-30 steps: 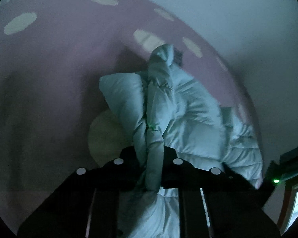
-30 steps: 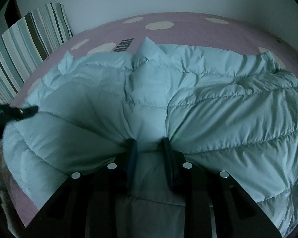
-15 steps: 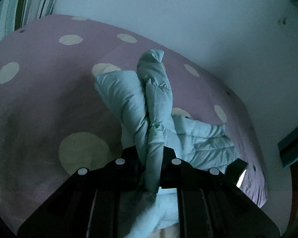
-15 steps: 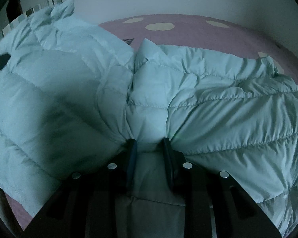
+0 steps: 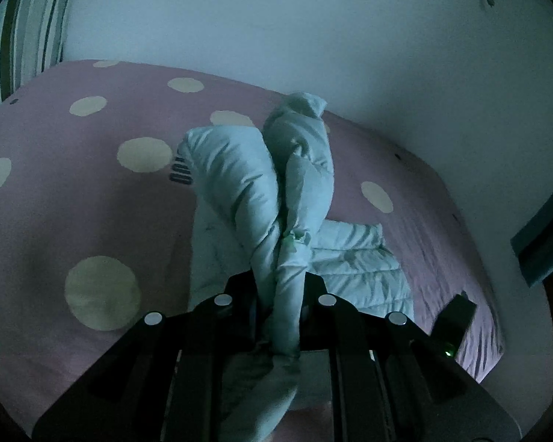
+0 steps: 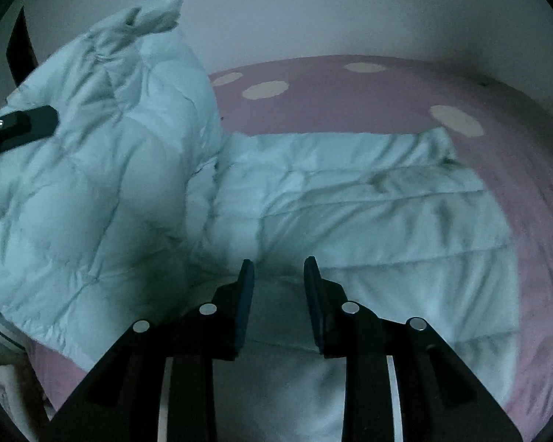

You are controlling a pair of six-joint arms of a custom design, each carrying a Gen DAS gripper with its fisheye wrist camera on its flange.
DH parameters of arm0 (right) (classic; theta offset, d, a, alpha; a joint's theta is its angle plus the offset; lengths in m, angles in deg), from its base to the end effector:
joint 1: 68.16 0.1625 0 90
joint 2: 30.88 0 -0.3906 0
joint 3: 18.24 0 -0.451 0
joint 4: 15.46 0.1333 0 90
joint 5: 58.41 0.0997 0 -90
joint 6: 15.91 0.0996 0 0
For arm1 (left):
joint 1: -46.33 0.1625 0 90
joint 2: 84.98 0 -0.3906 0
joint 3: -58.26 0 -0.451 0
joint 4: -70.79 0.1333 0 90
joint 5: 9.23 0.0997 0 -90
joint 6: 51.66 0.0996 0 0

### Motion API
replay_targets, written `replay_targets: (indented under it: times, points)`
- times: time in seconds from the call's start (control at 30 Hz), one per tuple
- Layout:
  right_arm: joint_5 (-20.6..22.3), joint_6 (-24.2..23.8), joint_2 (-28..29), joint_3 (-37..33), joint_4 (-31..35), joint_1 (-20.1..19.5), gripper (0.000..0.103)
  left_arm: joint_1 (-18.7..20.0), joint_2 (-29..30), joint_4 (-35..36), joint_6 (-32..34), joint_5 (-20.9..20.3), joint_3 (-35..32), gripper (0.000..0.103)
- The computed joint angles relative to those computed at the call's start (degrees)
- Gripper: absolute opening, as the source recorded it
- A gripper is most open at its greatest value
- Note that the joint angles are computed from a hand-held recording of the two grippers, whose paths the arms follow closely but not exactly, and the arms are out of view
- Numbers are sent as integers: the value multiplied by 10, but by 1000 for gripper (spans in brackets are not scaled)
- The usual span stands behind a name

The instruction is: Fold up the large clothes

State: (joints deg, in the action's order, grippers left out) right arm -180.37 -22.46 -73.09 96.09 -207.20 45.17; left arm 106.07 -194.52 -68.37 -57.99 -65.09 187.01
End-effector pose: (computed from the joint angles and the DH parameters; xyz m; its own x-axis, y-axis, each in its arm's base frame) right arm 0.2943 -0.4788 -0.0285 -0.8376 -0.1862 0.5135 -0.4427 0.7821 -0.4385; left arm -0.0496 -0.4605 0.3606 -0.8990 0.0915 -0.4283 0.3396 0.7631 -0.5498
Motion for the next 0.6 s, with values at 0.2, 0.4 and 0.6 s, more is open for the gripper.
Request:
replay_targets:
  times: [0.2, 0.4, 0.6]
  points:
    - [-43, -1, -53, 49, -17, -9, 30, -31, 41, -24, -3, 27, 17, 13]
    - [-62, 14, -107, 99, -30, -40, 30, -45, 90, -41, -14, 32, 22, 13]
    - [-72, 35, -127, 123, -38, -54, 30, -57, 147, -57, -31, 38, 26, 13]
